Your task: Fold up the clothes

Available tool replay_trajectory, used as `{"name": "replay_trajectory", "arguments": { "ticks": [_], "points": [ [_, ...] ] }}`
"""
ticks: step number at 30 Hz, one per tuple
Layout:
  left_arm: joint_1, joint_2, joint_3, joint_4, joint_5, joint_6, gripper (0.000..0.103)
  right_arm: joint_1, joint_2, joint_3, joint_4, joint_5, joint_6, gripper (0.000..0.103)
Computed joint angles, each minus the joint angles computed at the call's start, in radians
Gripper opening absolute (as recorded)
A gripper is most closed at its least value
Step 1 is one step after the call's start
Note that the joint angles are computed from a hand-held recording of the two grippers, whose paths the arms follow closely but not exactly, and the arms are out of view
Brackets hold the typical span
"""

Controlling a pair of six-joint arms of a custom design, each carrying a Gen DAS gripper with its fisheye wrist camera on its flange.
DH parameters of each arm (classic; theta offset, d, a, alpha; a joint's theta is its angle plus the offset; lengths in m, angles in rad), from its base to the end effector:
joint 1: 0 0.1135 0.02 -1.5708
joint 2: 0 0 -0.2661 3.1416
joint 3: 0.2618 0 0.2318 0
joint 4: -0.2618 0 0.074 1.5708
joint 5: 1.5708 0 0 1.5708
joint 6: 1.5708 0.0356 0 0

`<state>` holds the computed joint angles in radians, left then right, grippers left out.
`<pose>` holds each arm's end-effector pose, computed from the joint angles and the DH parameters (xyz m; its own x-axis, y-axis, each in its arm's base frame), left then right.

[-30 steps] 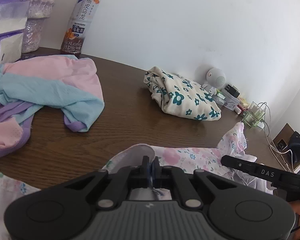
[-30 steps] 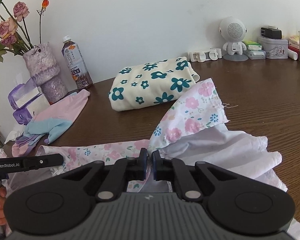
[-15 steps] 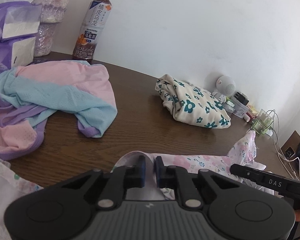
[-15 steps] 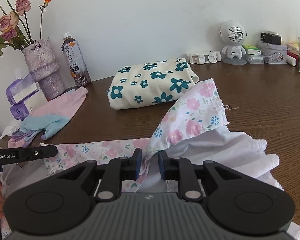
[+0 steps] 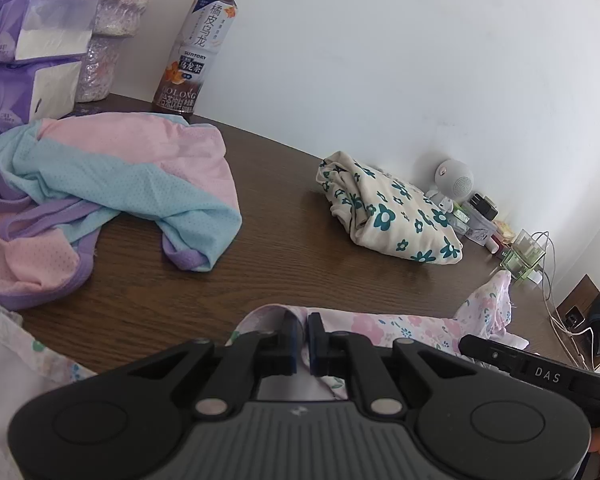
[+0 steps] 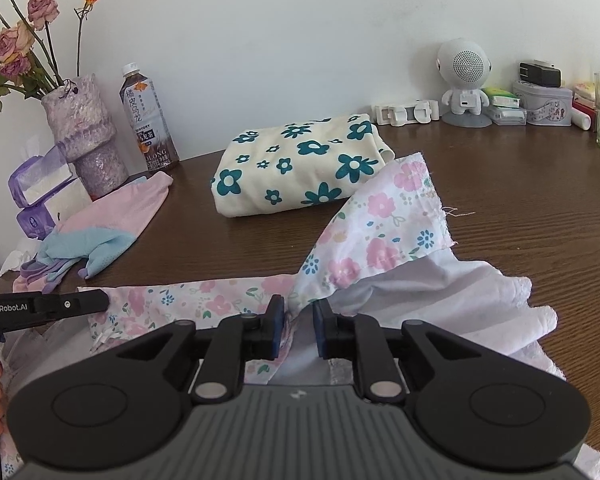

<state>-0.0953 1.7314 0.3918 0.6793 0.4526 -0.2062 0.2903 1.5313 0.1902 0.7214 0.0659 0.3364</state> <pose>0.2533 -0.0399 0.1070 -0.6855 -0.1194 -0.7182 0.2953 0.8560 -0.4242 0.2000 0.0573 0.1114 -0.6026 0.1637 -0.7811 -0.0374 0.9719 0.2326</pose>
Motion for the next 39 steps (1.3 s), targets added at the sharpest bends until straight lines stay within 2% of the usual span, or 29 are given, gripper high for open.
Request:
{"name": "replay_trajectory", "arguments": {
  "ticks": [39],
  "points": [
    [0.002, 0.003, 0.000, 0.002, 0.001, 0.001, 0.006, 0.023, -0.005, 0.010, -0.020, 0.022, -0.010, 0.020]
  ]
}}
